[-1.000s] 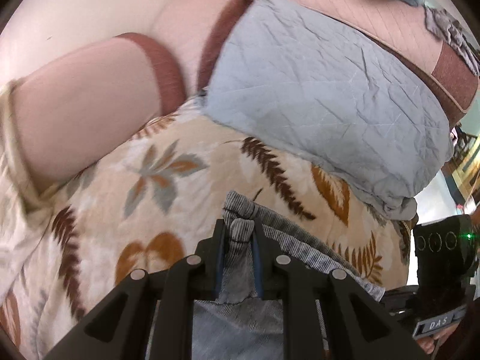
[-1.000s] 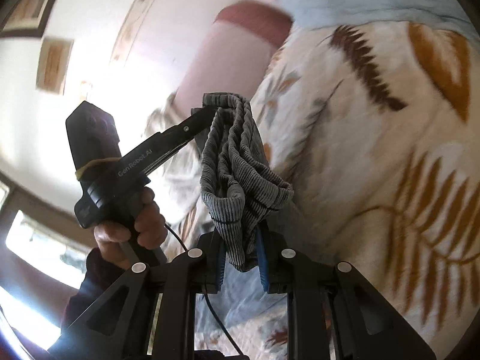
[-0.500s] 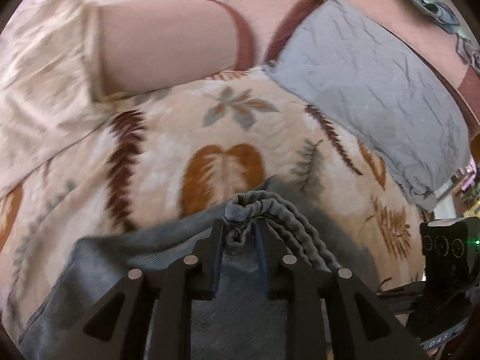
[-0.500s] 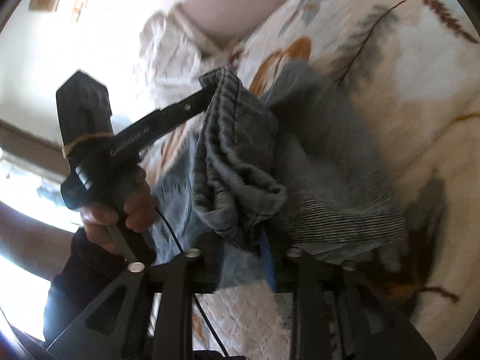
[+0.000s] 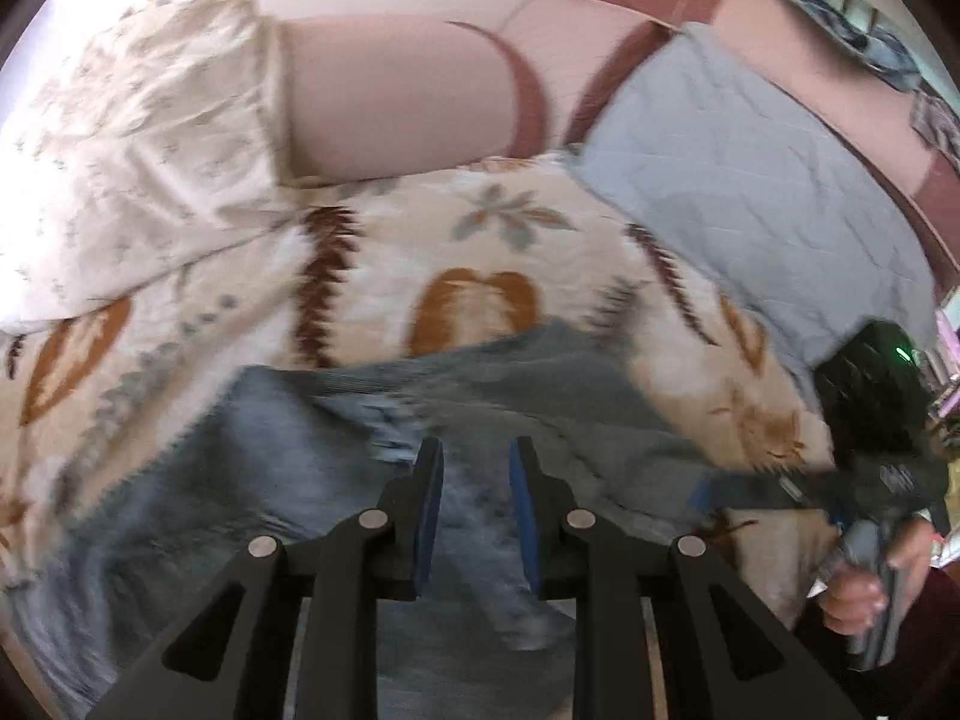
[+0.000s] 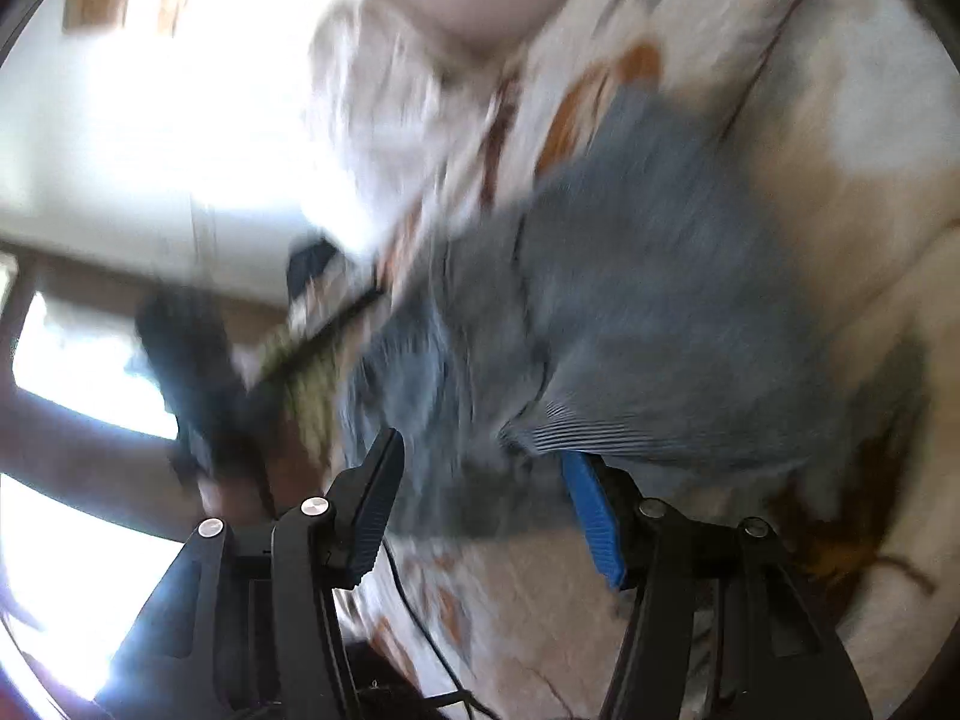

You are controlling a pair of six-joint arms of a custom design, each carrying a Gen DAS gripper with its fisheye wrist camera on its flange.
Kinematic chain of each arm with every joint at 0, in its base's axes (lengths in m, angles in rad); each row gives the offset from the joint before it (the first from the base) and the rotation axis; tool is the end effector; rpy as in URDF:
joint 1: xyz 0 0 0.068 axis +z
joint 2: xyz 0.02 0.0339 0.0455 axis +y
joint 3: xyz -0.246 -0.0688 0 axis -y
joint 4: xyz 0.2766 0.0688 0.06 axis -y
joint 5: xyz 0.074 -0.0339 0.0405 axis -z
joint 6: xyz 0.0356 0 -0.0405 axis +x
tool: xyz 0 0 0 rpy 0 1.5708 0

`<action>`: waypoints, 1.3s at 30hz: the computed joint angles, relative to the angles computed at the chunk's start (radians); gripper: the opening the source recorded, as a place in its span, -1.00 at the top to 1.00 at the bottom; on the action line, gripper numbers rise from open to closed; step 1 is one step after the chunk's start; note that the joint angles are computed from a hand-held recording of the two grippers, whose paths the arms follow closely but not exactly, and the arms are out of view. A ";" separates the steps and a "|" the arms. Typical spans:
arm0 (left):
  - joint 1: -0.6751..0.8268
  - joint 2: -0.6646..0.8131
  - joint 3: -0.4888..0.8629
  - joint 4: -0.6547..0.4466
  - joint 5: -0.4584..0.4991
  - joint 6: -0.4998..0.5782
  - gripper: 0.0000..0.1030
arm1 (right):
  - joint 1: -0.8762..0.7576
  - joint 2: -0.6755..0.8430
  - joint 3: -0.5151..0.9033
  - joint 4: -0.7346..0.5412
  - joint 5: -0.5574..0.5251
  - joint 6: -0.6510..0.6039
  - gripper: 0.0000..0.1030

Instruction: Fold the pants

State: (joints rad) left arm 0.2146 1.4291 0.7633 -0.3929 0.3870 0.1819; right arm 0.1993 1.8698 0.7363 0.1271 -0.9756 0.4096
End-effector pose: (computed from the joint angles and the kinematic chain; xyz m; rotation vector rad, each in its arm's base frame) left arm 0.2884 0.0491 0.1401 0.0889 2.5468 -0.3577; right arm 0.3022 0.0911 0.0440 -0.1205 2.5350 1.4877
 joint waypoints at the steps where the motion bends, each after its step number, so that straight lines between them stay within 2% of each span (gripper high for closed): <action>1: -0.037 -0.009 -0.018 0.014 -0.009 -0.030 0.49 | -0.028 -0.022 -0.028 0.025 0.019 0.013 -0.07; 3: -0.111 -0.001 -0.040 0.042 -0.065 -0.092 0.46 | -0.065 -0.006 -0.038 0.085 0.043 0.083 -0.07; 5: -0.158 0.017 -0.063 0.086 -0.075 -0.144 0.46 | -0.085 0.026 -0.031 0.104 0.038 0.120 -0.07; 8: -0.206 0.049 -0.072 0.101 -0.118 -0.177 0.46 | -0.095 0.035 -0.020 0.123 0.008 0.157 -0.07; 10: -0.221 0.065 -0.070 0.082 -0.154 -0.164 0.46 | -0.120 0.008 -0.042 0.171 -0.058 0.183 -0.07; 13: -0.256 0.123 -0.041 0.011 -0.315 -0.071 0.46 | -0.195 0.012 -0.058 0.266 -0.141 0.232 -0.07; 18: -0.214 0.077 -0.044 -0.071 -0.370 0.000 0.46 | -0.253 0.020 -0.022 0.116 -0.082 0.157 -0.08; 19: -0.211 0.058 -0.056 -0.068 -0.398 0.019 0.46 | -0.217 0.045 -0.005 0.150 -0.064 0.196 -0.08; 20: -0.202 0.046 -0.063 -0.071 -0.411 0.028 0.46 | -0.208 0.046 -0.002 0.136 -0.065 0.183 -0.08; 21: -0.184 0.033 -0.069 -0.076 -0.392 0.024 0.46 | -0.186 0.047 0.007 0.114 -0.058 0.159 -0.08; 23: -0.124 0.001 -0.076 -0.083 -0.273 -0.008 0.46 | -0.149 0.039 0.008 0.101 -0.050 0.133 -0.08; 25: -0.096 -0.051 -0.107 -0.061 -0.188 -0.040 0.46 | -0.114 0.033 0.028 0.012 -0.023 0.051 -0.08; 27: -0.107 -0.074 -0.131 -0.030 -0.159 -0.073 0.46 | -0.070 0.076 0.094 -0.166 0.006 -0.084 -0.08; 29: -0.128 -0.074 -0.137 -0.004 -0.140 -0.109 0.46 | -0.023 0.189 0.218 -0.436 0.001 -0.276 -0.04; 30: -0.137 -0.066 -0.138 0.009 -0.136 -0.122 0.45 | -0.008 0.213 0.238 -0.477 0.007 -0.299 -0.04; 33: -0.163 -0.022 -0.133 0.041 -0.145 -0.155 0.46 | -0.055 0.234 0.215 -0.402 -0.054 -0.209 -0.03; 37: -0.175 -0.056 -0.161 0.069 -0.116 -0.190 0.45 | -0.150 0.159 0.132 -0.198 -0.136 -0.090 -0.06; 39: -0.204 -0.078 -0.169 0.064 -0.141 -0.193 0.45 | -0.172 0.122 0.080 -0.081 -0.145 -0.025 -0.07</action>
State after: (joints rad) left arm 0.0106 1.3507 0.5939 -0.3285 0.2457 -0.0111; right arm 0.0275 1.9919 0.8165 0.0465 -1.1203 0.3848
